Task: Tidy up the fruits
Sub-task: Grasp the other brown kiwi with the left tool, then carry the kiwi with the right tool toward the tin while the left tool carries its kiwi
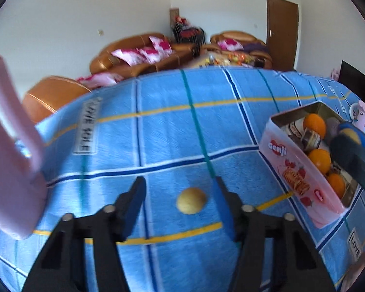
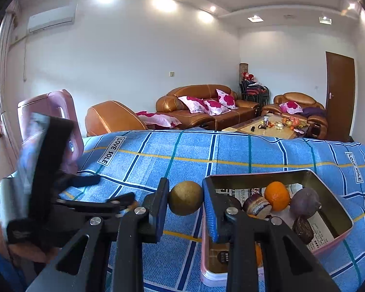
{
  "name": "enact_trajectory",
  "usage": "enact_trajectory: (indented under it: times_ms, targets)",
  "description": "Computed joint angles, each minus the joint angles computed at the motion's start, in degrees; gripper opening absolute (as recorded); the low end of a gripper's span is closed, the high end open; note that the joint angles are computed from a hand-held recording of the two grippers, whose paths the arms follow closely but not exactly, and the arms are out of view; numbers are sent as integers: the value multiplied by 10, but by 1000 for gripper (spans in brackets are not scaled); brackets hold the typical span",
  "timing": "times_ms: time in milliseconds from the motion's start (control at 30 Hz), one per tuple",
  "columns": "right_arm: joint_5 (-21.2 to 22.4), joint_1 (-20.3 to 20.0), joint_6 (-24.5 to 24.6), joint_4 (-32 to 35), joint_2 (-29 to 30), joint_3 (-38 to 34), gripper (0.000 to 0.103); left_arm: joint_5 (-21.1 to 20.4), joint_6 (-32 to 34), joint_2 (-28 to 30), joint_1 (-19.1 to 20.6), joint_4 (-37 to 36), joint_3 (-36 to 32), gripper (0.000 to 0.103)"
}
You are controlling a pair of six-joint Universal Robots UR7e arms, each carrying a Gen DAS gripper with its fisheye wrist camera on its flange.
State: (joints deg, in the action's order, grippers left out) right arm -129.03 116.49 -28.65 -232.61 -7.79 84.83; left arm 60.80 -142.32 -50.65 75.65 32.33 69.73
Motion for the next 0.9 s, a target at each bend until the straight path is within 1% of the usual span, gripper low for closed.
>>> enact_trajectory:
  times_ms: [67, 100, 133, 167, 200, 300, 367, 467, 567, 633, 700, 800, 900]
  targets:
    - [3, -1, 6, 2, -1, 3, 30, -8, -17, 19, 1, 21, -21, 49]
    - [6, -3, 12, 8, -3, 5, 30, -18, -24, 31, 1, 34, -34, 47]
    - [7, -4, 15, 12, -5, 7, 30, -25, -32, 41, 1, 50, -47, 41]
    - [9, -6, 18, 17, -8, 9, 30, -29, -40, 50, 1, 64, -58, 40]
    - [11, -7, 21, 22, -9, 10, 30, -21, -45, 49, 3, 67, -60, 39]
    - [12, -7, 20, 25, -7, 8, 30, -20, -46, 50, 2, 69, -60, 38]
    - [11, -7, 14, 24, -5, 5, 30, -13, -40, 50, 1, 72, -58, 29]
    - [13, -6, 4, 12, -2, 3, 30, -16, -39, 43, -2, 60, -46, 29]
    - [17, -4, -8, -1, 2, 2, 30, -11, -33, 7, -3, 2, 0, 29]
    - [17, -3, -15, -2, 5, 0, 30, -9, -21, -30, -5, -65, 48, 29]
    - [16, -2, -21, -4, 7, -4, 30, -9, -20, -59, -6, -117, 86, 29]
    - [14, -1, -27, -10, 10, -7, 30, -10, -28, -85, -6, -159, 120, 29]
    - [13, 1, -34, -17, 13, -9, 30, -11, -22, -111, -7, -202, 154, 29]
